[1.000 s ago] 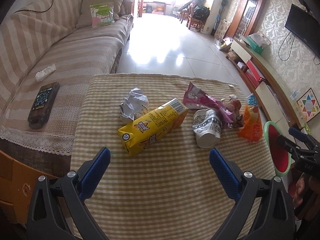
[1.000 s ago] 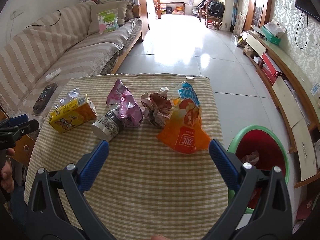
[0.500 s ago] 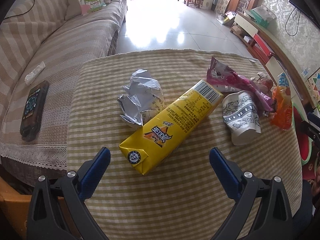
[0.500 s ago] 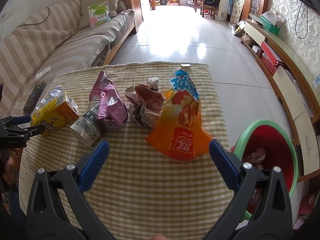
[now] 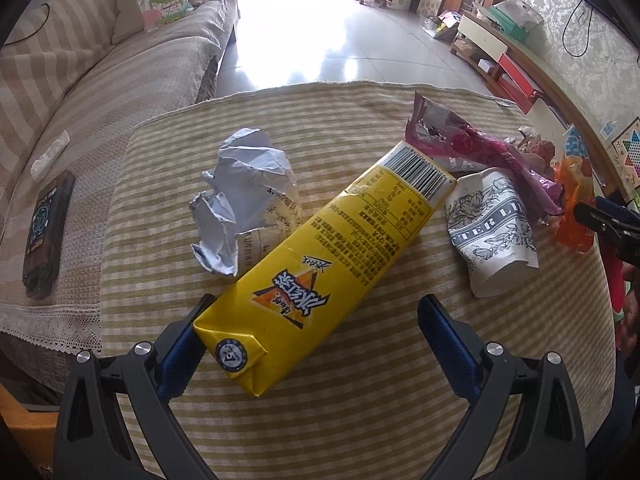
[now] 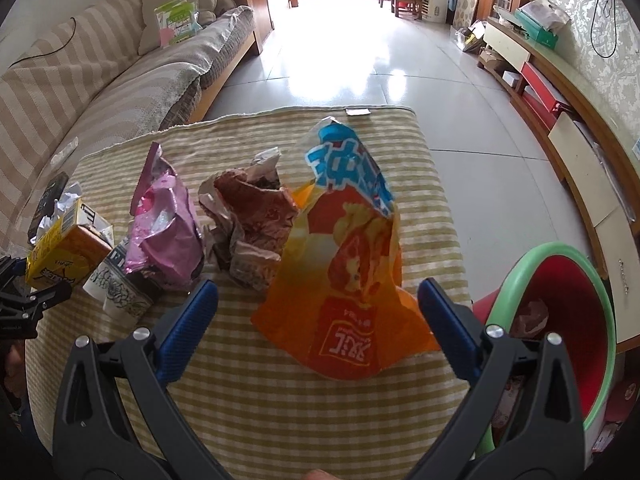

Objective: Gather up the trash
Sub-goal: 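Grasp the yellow snack box with the left gripper while the right grasps the orange chip bag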

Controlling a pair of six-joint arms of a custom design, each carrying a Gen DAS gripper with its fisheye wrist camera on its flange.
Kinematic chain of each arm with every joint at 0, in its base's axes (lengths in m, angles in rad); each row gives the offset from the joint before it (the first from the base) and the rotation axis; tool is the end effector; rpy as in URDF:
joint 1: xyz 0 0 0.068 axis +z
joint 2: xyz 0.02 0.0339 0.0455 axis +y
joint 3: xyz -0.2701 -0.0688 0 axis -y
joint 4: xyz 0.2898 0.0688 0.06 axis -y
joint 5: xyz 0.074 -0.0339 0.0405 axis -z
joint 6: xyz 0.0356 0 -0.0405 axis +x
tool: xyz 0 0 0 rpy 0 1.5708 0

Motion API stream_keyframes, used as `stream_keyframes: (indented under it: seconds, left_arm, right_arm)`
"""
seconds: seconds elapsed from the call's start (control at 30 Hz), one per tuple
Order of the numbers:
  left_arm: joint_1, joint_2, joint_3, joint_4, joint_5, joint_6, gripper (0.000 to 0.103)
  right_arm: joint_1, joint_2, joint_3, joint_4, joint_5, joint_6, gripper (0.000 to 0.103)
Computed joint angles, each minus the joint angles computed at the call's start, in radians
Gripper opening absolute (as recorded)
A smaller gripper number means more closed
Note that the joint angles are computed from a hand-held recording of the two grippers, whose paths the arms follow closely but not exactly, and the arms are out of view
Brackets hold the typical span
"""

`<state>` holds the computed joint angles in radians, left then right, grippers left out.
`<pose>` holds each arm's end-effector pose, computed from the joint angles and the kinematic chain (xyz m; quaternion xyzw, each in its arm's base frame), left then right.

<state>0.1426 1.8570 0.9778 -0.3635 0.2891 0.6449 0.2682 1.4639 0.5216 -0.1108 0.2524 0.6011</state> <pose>0.3599 0.0414 0.0853 0.2654 0.9398 -0.0692 0.2038 0.2567 0.0613 0.0887 0.1907 0.9404 -0.0034 0.2816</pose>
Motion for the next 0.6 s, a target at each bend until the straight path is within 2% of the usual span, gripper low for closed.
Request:
stream_keyframes:
  seconds: [0.17,0.23,0.27,0.3,0.33,0.43,0.53,0.6]
  left_arm:
    - [-0.023,-0.037,-0.036,0.019,-0.029,-0.003,0.078]
    - [-0.021,-0.046,-0.041,0.015,-0.029,-0.002,0.074]
    - [-0.02,-0.051,-0.044,0.018,-0.034,-0.004,0.068]
    - [-0.016,-0.043,-0.037,0.022,-0.037,-0.002,0.066]
    - [-0.014,-0.047,-0.039,0.022,-0.038,-0.005,0.061]
    - [-0.008,-0.05,-0.039,0.015,-0.03,-0.006,0.059]
    - [-0.002,-0.056,-0.045,0.011,-0.022,0.012,0.054]
    - [0.004,-0.059,-0.046,0.001,-0.011,0.028,0.051]
  right_arm:
    - [-0.082,0.0,-0.038,0.083,-0.071,0.033,0.098]
    - [-0.111,0.023,-0.036,0.101,-0.111,0.031,0.093]
    - [-0.121,0.03,-0.039,0.112,-0.131,0.026,0.085]
    - [-0.13,0.039,-0.04,0.12,-0.149,0.021,0.081]
    - [-0.134,0.041,-0.045,0.133,-0.159,0.015,0.081]
    - [-0.122,0.042,-0.046,0.144,-0.15,0.016,0.077]
    - [-0.115,0.039,-0.049,0.145,-0.157,0.005,0.066]
    - [-0.098,0.029,-0.046,0.129,-0.146,0.002,0.064]
